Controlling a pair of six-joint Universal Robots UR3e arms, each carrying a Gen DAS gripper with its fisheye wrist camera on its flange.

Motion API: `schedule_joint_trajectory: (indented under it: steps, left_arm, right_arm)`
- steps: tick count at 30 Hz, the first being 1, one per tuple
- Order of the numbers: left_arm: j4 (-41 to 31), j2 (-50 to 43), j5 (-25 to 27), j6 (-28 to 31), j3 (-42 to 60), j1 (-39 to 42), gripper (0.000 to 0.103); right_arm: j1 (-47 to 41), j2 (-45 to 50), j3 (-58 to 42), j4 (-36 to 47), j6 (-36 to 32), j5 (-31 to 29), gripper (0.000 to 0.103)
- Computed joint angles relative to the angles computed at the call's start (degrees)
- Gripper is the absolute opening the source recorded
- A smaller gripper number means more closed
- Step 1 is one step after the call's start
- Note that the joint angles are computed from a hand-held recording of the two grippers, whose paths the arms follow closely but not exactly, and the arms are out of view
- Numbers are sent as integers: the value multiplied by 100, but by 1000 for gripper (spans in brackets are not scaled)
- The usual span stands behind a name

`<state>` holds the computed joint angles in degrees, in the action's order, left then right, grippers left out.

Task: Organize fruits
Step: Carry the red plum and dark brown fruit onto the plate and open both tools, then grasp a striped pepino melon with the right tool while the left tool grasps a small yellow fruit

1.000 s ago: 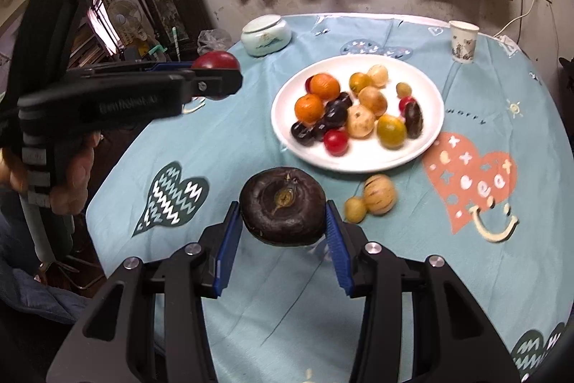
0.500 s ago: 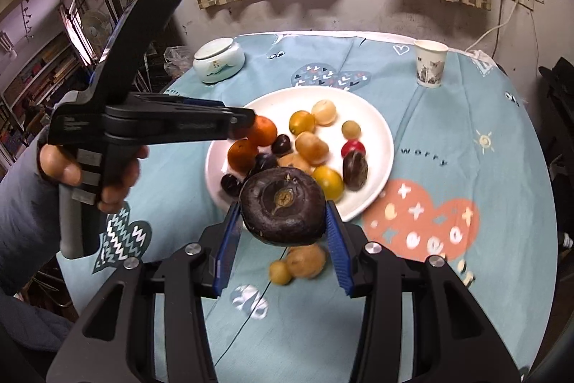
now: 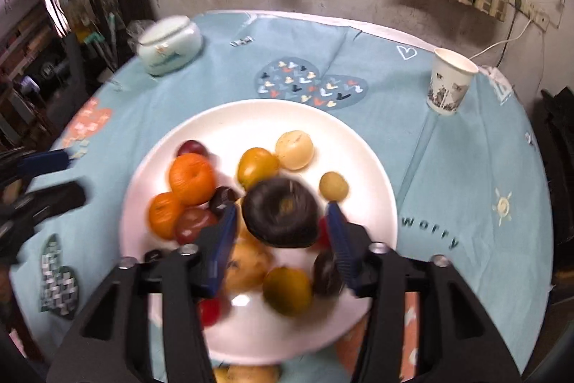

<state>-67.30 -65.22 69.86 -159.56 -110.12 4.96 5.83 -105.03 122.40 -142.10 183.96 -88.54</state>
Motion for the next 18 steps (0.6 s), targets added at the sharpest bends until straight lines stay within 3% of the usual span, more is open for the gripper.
schedule_joint_trajectory:
  steps: [3,7,14,18]
  left_arm:
    - [-222,290,-82,150,-91,143,70]
    - [-471,520,-139,242,-132,188,72]
    - [-1030,1046,-96,432,-322,141,75]
    - [-1554,1519,-115,699,-430,217,75]
  right_arm:
    - [61,74,-12,-154,-23,-203,68]
    - [-117,-943,433,200,-247,-9,68]
    - [-536,-4077,1509,2762,-303,626,68]
    - [-337,-4761,1828,3249,190,668,68]
